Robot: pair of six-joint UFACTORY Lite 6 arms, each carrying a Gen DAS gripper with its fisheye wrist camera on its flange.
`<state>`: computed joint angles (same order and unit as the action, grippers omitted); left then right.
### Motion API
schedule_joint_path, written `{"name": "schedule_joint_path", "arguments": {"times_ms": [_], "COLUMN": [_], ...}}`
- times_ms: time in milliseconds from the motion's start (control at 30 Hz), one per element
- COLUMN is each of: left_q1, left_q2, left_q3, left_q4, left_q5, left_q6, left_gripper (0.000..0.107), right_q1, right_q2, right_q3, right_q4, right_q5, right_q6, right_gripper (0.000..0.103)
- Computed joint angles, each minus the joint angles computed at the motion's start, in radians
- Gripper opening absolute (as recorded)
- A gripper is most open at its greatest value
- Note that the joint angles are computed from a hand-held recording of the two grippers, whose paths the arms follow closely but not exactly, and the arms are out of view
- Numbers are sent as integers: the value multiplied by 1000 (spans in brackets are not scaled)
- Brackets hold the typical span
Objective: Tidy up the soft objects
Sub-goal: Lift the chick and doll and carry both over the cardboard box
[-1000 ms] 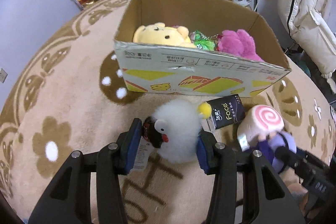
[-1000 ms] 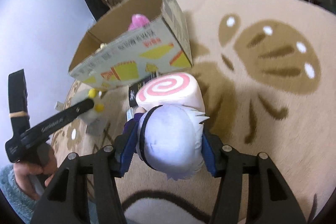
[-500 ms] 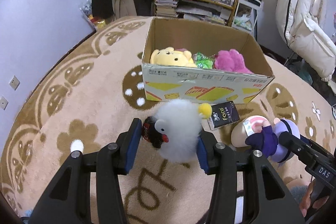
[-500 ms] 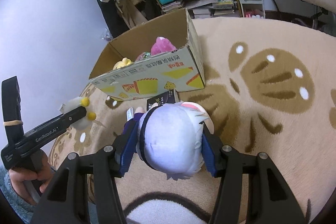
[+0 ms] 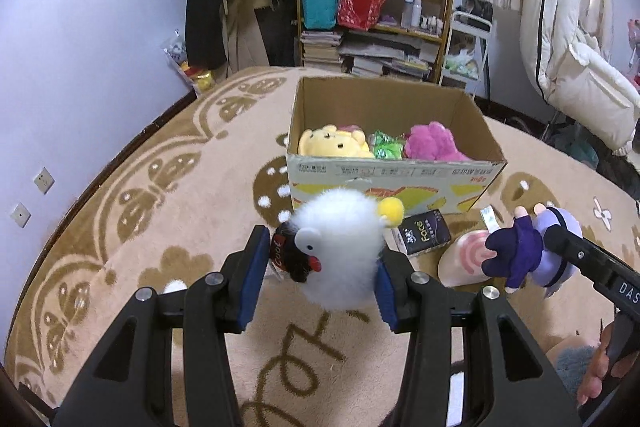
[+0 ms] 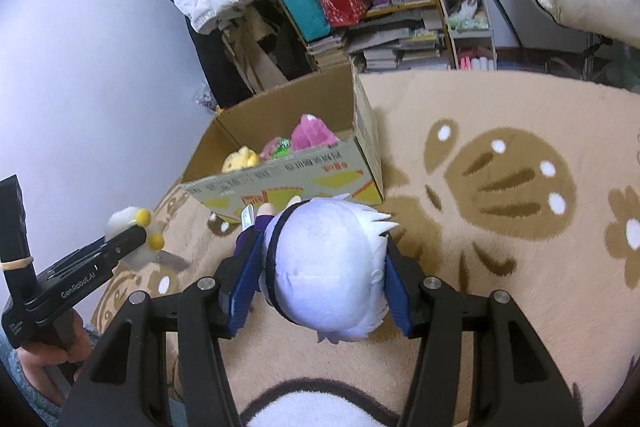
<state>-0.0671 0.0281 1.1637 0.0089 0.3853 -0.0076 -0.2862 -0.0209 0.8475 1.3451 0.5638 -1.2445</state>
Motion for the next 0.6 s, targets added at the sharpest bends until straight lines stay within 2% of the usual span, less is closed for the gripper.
{"name": "schedule_joint_path", "arguments": {"times_ms": [233,367,600], "left_q1": [6,-15,1], "left_q2": [-26,-13,57], "left_q3": [26,57,192], "left_q4": [-26,82,26], "left_q5": [9,1,55], "left_q6": [33,-49,-6], "left_gripper": [47,47,47], "right_q1": [11,27,86], "right_q2": [-48,-42,-17], "right_q3": [23,57,142], "right_q4": [-16,-24,-108], "right_q5": [1,-9,-58], "right_q6": [28,47,141], "right_gripper": [59,59,59]}}
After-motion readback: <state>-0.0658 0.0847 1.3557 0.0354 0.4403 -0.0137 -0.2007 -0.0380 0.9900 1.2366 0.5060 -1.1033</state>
